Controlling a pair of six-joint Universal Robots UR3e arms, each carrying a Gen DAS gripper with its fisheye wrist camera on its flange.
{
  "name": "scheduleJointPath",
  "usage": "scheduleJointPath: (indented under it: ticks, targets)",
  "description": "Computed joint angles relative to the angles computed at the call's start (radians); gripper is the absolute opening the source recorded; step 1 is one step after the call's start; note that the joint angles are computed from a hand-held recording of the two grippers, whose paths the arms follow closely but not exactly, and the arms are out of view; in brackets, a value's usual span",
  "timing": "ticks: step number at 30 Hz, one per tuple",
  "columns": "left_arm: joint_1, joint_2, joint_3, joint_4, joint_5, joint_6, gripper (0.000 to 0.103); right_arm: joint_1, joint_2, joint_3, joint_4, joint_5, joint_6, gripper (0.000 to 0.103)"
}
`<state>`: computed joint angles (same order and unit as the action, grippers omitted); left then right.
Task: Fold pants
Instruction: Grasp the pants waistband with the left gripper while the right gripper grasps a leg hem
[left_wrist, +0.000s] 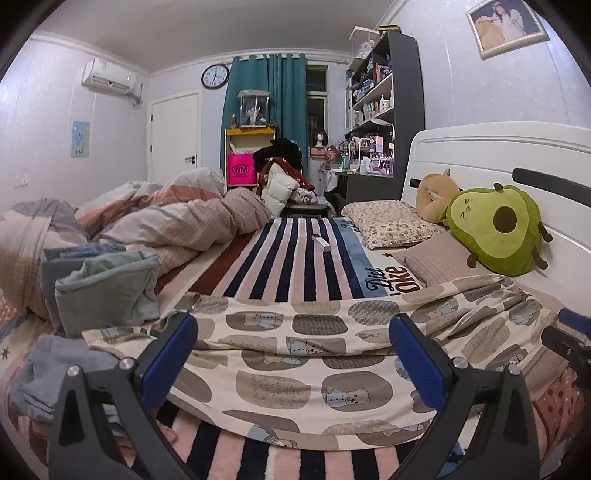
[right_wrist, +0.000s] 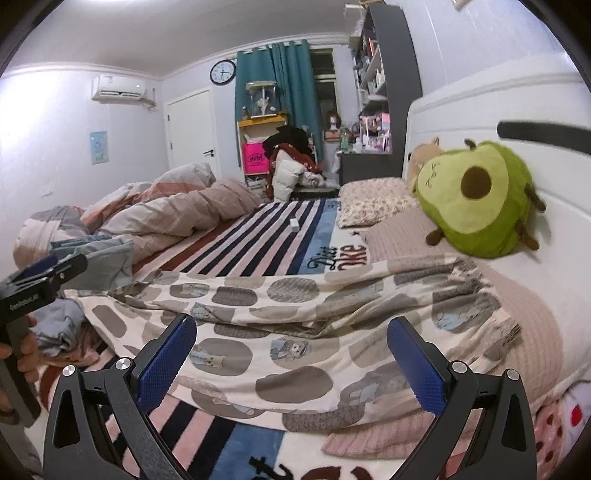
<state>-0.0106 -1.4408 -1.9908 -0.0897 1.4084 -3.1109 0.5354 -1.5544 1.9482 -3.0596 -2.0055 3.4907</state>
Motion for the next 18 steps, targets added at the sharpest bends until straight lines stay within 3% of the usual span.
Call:
scheduleJointPath:
  ticks: [6, 9, 15, 18]
  targets:
    - [0.091, -0.015, -0.065, 0.005, -0.084, -0.015, 0.102, -0.069, -0.021, 0.115, -0.049, 0.077, 0.026, 0.101]
    - [0.116, -0.057, -0.093, -0.009, -0.069, 0.009, 0.102, -0.129, -0.034, 0.198, -0.062, 0.126, 0.049, 0.086]
    - [0.179, -0.196, -0.127, -0.031, -0.067, -0.006, 0.102, -0.327, -0.070, 0.372, -0.103, 0.290, 0.093, 0.083]
    - [0.210, -0.268, -0.135, -0.027, -0.092, -0.017, 0.102, -0.378, -0.076, 0.417, -0.111, 0.318, 0.091, 0.074]
